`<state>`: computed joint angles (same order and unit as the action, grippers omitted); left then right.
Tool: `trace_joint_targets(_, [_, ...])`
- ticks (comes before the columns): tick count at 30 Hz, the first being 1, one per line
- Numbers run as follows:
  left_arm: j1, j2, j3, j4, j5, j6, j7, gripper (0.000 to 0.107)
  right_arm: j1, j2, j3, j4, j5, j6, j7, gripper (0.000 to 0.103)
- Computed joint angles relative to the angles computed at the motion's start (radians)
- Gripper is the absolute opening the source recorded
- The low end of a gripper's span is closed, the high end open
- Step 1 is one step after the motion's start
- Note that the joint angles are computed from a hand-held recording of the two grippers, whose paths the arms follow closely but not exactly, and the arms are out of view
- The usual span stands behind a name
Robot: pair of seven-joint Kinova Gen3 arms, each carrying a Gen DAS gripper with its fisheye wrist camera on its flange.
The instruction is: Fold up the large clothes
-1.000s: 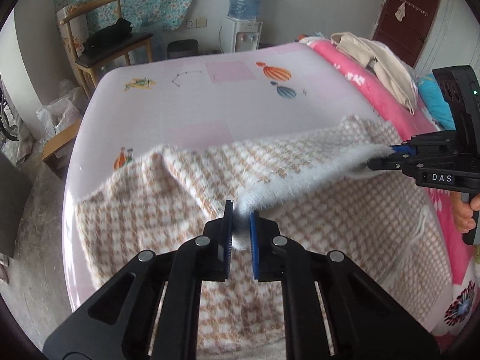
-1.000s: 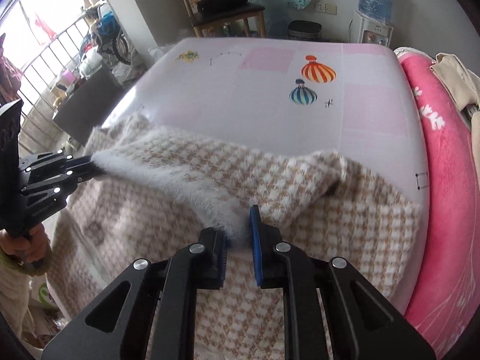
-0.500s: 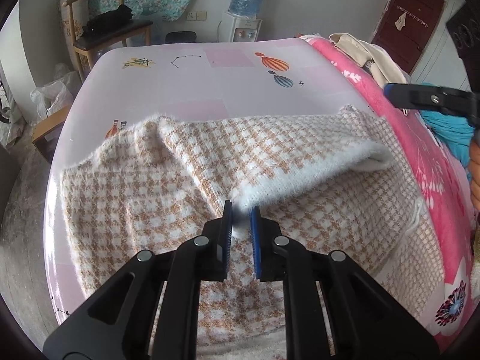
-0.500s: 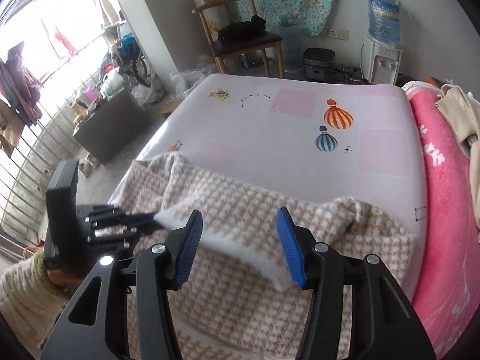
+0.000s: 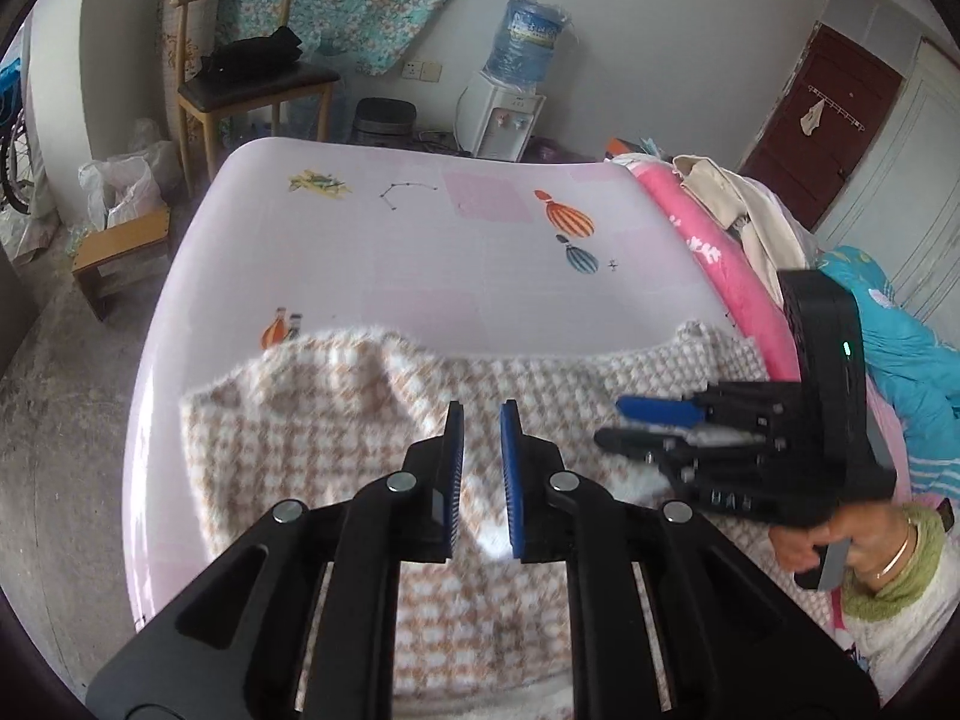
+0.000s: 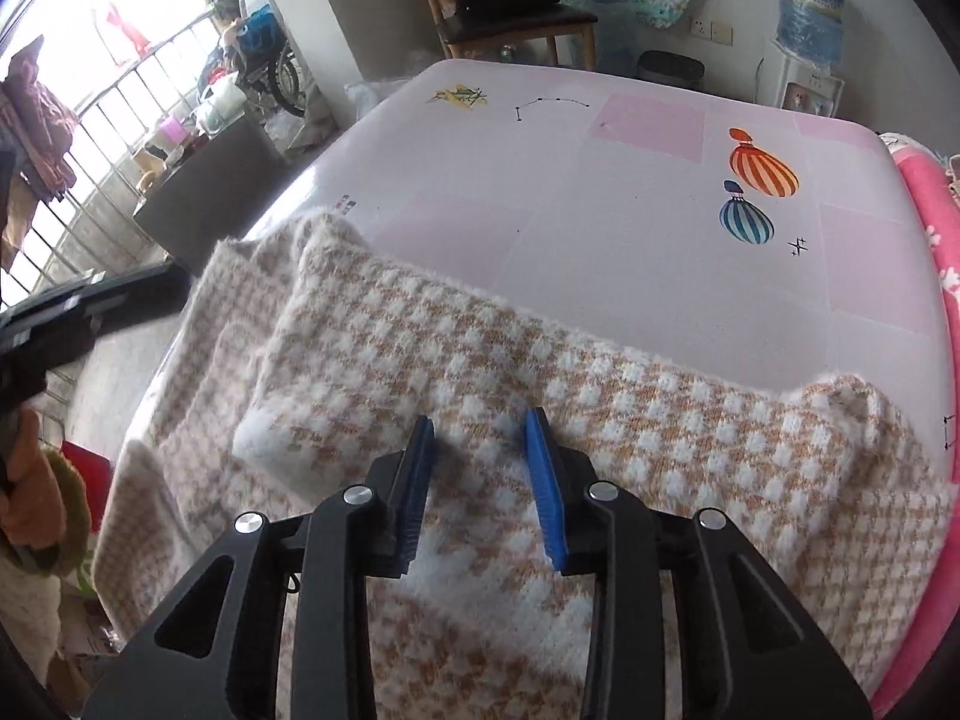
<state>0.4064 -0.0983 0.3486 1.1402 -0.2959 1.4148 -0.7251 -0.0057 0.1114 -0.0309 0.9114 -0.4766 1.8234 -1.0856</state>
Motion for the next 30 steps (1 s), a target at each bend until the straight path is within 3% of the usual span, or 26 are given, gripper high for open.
trace_joint_targets(3, [0.068,0.131,0.026,-0.101,-0.1,0.042,-0.029,0.012,0.02,-0.052,-0.006,0.058,0.029,-0.023,0.076,0.032])
trace_joint_targets(7, [0.186,0.286,0.022,-0.173,-0.212,0.184,-0.105,0.013,0.141,-0.095,-0.058,0.103,0.035,-0.007,0.21,0.032])
trace_joint_targets(10, [0.235,0.263,0.016,-0.108,-0.277,0.176,-0.115,0.015,0.168,-0.086,-0.012,0.07,0.052,0.045,0.298,0.028])
trace_joint_targets(12, [0.241,0.234,-0.013,-0.09,-0.248,0.176,-0.117,0.018,0.158,-0.063,0.049,0.02,0.058,0.104,0.333,0.023])
trace_joint_targets(15, [0.241,0.203,-0.061,-0.088,-0.19,0.186,-0.146,0.018,0.17,-0.032,0.113,-0.087,0.008,0.192,0.343,0.025])
trace_joint_targets(18, [0.24,0.181,-0.081,-0.092,-0.154,0.169,-0.159,0.018,0.299,0.004,0.03,-0.206,-0.104,0.224,0.286,0.026])
trace_joint_targets(20, [0.248,0.181,-0.08,-0.1,-0.167,0.156,-0.149,0.018,0.34,0.023,-0.022,-0.244,-0.148,0.202,0.213,0.03])
trace_joint_targets(23, [0.247,0.21,-0.085,-0.123,-0.142,0.165,-0.128,0.022,0.294,0.032,-0.075,-0.207,-0.101,0.126,0.127,0.031])
trace_joint_targets(25, [0.269,0.24,-0.097,-0.128,-0.148,0.211,-0.114,0.023,0.201,0.007,-0.041,-0.116,-0.02,0.06,0.14,0.032])
trace_joint_targets(27, [0.274,0.214,-0.106,-0.106,-0.134,0.199,-0.099,0.023,0.127,-0.011,0.028,-0.025,0.044,0.038,0.201,0.033])
trace_joint_targets(29, [0.238,0.174,-0.098,-0.092,-0.077,0.205,-0.07,0.023,0.127,-0.039,0.069,0.008,0.042,0.041,0.227,0.033])
trace_joint_targets(30, [0.231,0.16,-0.093,-0.095,-0.067,0.226,-0.052,0.024,0.152,-0.045,0.071,-0.003,0.042,0.066,0.228,0.038])
